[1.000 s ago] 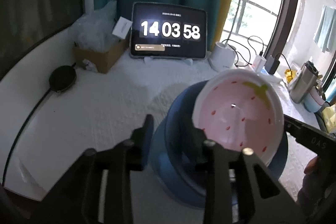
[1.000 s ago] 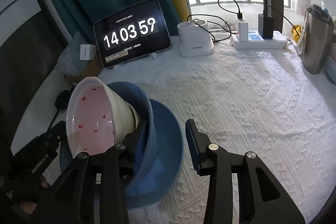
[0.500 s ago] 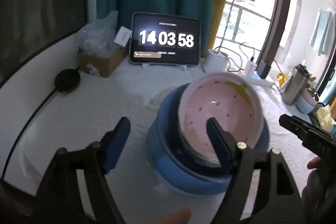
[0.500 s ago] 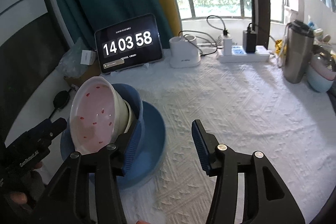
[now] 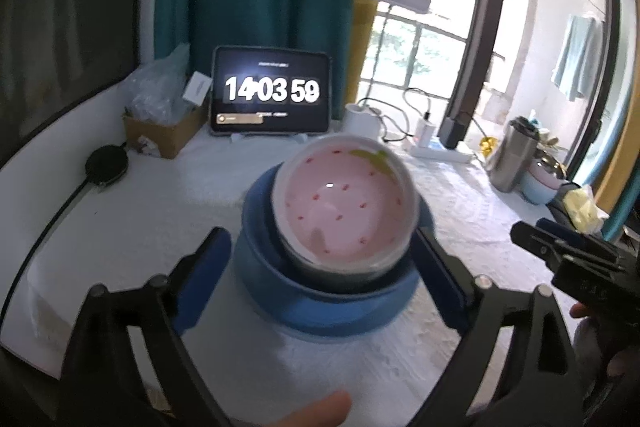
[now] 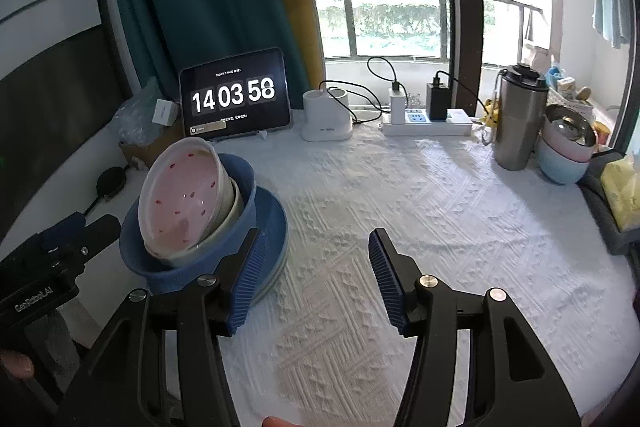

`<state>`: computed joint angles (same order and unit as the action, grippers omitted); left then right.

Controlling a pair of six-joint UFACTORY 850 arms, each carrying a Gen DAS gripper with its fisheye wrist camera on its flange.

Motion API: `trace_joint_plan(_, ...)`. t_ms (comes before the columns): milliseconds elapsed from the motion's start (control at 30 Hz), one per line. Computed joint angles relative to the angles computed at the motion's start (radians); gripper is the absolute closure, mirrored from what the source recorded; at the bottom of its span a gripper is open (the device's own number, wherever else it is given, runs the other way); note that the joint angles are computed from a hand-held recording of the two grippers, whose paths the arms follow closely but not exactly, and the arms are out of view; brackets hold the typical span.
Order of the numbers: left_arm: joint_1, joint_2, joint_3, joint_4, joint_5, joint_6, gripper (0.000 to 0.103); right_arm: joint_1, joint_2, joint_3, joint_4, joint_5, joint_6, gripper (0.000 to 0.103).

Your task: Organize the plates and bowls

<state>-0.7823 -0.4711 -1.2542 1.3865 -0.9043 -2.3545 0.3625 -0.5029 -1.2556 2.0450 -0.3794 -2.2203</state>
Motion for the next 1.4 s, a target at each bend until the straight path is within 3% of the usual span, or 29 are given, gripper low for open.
trace_joint_plan(467,-0.090,-0.013,-0.005,0.077,-0.057,-0.021,0.008,-0.028,0.146,0.203,0.392,-0.074,-0.462,0.046)
trace_joint_plan(500,-0.097,-0.012,-0.003,0.083,-0.064,-0.027,0.008,-0.029,0.153,0.214,0.420,-0.081,-0.492,0.044)
trace_joint_plan(600,-0.123,-0.015,-0.001,0.089,-0.097,-0.028,0.008,-0.032,0.177,0.259,0.515,-0.109,-0.586,0.027)
trace_joint_plan(733,-0.143,-0.006,0.011,0.105,-0.100,-0.030,0.008,-0.041,0.207,0.308,0.567,-0.131,-0.625,0.024)
trace_joint_plan(1033,-0.216,-0.006,0.013,0.125,-0.225,0.001,0.008,-0.085,0.307,0.457,0.663,-0.241,-0.695,0.024)
trace_joint_plan(1233,-0.245,0.003,0.017,0.139,-0.251,0.010,0.008,-0.122,0.371,0.542,0.704,-0.294,-0.706,0.024)
trace_joint_plan(1400,-0.264,0.020,0.027,0.145,-0.319,-0.019,0.008,-0.134,0.418,0.593,0.735,-0.329,-0.738,0.024)
